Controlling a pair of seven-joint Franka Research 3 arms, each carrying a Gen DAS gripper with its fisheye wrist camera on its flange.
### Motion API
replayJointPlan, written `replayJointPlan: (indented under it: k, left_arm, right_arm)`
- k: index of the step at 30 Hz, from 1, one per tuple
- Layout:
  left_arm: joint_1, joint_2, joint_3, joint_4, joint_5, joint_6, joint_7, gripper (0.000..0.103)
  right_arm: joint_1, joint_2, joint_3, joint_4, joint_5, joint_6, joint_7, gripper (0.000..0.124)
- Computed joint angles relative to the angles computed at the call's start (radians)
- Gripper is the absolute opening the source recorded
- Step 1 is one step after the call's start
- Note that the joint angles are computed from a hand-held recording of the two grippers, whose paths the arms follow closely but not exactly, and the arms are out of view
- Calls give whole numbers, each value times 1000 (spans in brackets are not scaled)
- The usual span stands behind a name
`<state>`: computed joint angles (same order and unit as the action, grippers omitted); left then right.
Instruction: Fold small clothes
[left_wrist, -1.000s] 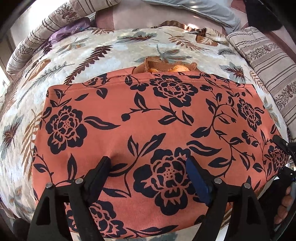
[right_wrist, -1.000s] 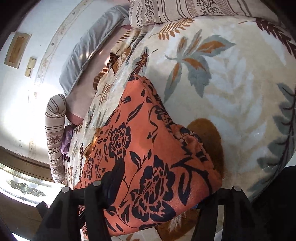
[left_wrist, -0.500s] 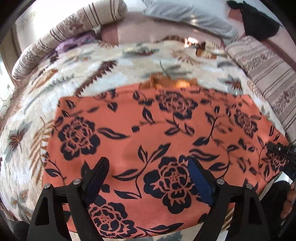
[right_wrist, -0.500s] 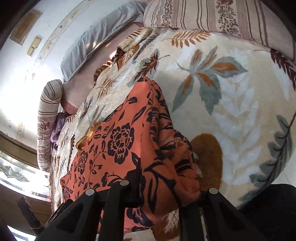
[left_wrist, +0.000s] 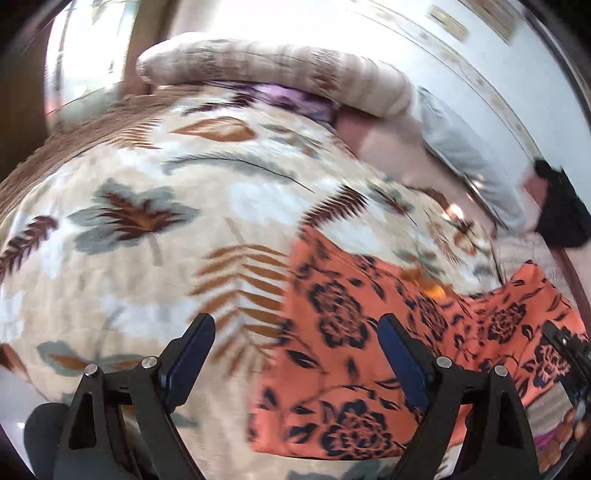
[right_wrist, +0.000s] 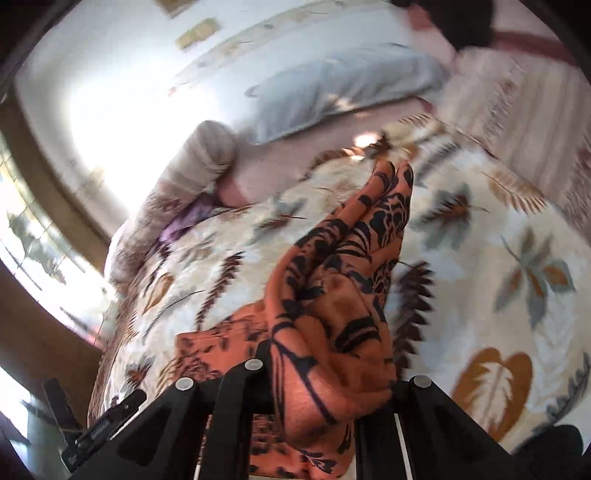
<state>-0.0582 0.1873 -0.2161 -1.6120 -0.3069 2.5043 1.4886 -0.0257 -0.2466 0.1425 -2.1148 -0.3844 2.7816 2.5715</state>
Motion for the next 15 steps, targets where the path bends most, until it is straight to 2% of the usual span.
replayJointPlan:
  k: [2, 4, 5, 6, 7, 8, 9, 10, 11, 12, 13, 15]
  left_arm:
    - [27, -16, 34, -27, 8, 15, -55, 90]
    - [51, -26, 56, -49, 17, 8, -89, 90]
    - [63, -33, 60, -66, 14, 7, -95, 90]
    - [73, -41, 63, -82, 6, 3, -94, 90]
    - [82, -49, 65, -95, -6, -6, -86, 90]
    - [92, -52, 65, -101, -25, -15, -69, 90]
    - [98, -62, 63, -111, -45, -22, -47, 90]
    - [102, -70, 61, -118, -68, -25, -16, 90]
    - [104, -74, 59, -121, -88, -26, 14, 90]
    - [102, -74, 57, -116, -105, -31, 34, 90]
    - [101, -68, 51, -104, -143, -38, 63, 90]
    - [102, -43, 31, -56, -242, -86, 143, 90]
  right_arm:
    - [84, 108, 3, 119, -25, 2, -67, 13]
    - [118, 237, 47, 245, 15, -39, -162, 12]
    - [108, 311, 92, 313, 34, -92, -202, 12]
    - [128, 396, 104, 397, 85, -180, -264, 14]
    - [169, 478, 81, 461, 179, -243, -361, 16]
    - [233, 528, 25, 491, 232, -289, -397, 18]
    - [262, 544, 1, 486, 215, -279, -387, 18]
    - [257, 524, 12, 451, 130, -230, -337, 18]
    - [265, 508, 4, 436, 115, -224, -343, 20]
    - [276, 499, -14, 426, 160, -209, -379, 22]
    - [258, 488, -4, 411, 218, -192, -424, 26]
    - [206, 486, 51, 399, 283, -176, -463, 35]
